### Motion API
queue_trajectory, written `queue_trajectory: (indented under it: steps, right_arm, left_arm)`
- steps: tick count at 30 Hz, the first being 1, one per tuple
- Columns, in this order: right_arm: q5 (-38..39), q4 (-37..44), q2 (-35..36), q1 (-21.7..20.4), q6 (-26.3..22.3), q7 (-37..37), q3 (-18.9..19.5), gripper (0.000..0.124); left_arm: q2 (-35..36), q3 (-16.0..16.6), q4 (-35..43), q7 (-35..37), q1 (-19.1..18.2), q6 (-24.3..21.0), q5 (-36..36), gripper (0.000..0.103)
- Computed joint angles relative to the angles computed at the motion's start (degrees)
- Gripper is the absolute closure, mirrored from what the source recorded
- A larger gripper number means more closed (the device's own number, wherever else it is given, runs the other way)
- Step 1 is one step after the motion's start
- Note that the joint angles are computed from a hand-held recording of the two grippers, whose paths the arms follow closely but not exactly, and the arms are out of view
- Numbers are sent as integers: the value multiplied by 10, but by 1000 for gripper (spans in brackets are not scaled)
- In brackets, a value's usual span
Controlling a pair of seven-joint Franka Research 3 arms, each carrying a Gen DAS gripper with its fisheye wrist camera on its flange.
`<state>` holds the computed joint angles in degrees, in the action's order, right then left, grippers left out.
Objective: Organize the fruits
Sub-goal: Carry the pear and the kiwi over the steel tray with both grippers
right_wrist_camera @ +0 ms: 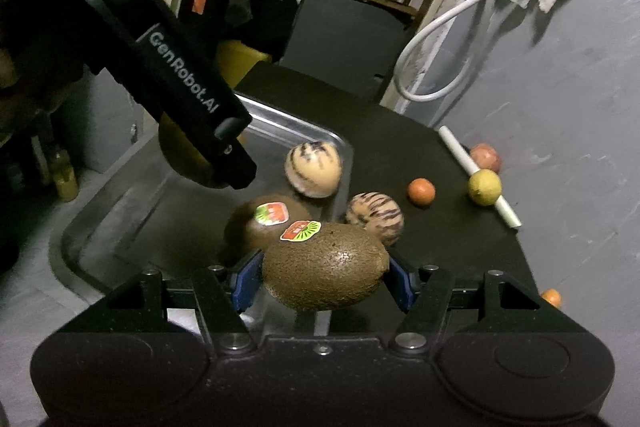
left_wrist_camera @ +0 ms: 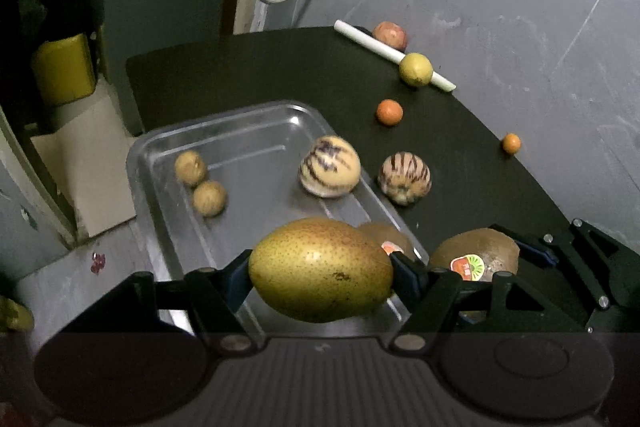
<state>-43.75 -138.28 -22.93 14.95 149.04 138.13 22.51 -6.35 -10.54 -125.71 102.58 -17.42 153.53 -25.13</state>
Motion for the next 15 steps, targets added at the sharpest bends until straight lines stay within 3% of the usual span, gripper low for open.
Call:
queue_trajectory:
  steps: [6, 15]
  right_arm:
    - [64, -13, -5, 24, 16, -36, -21, 58]
    - [127, -14, 5, 26, 18, -75, -16, 58]
  left_arm:
    - [-26, 9, -28, 11, -4, -17, -17, 28]
    - [-35, 14, -53, -21, -4, -21, -8, 28]
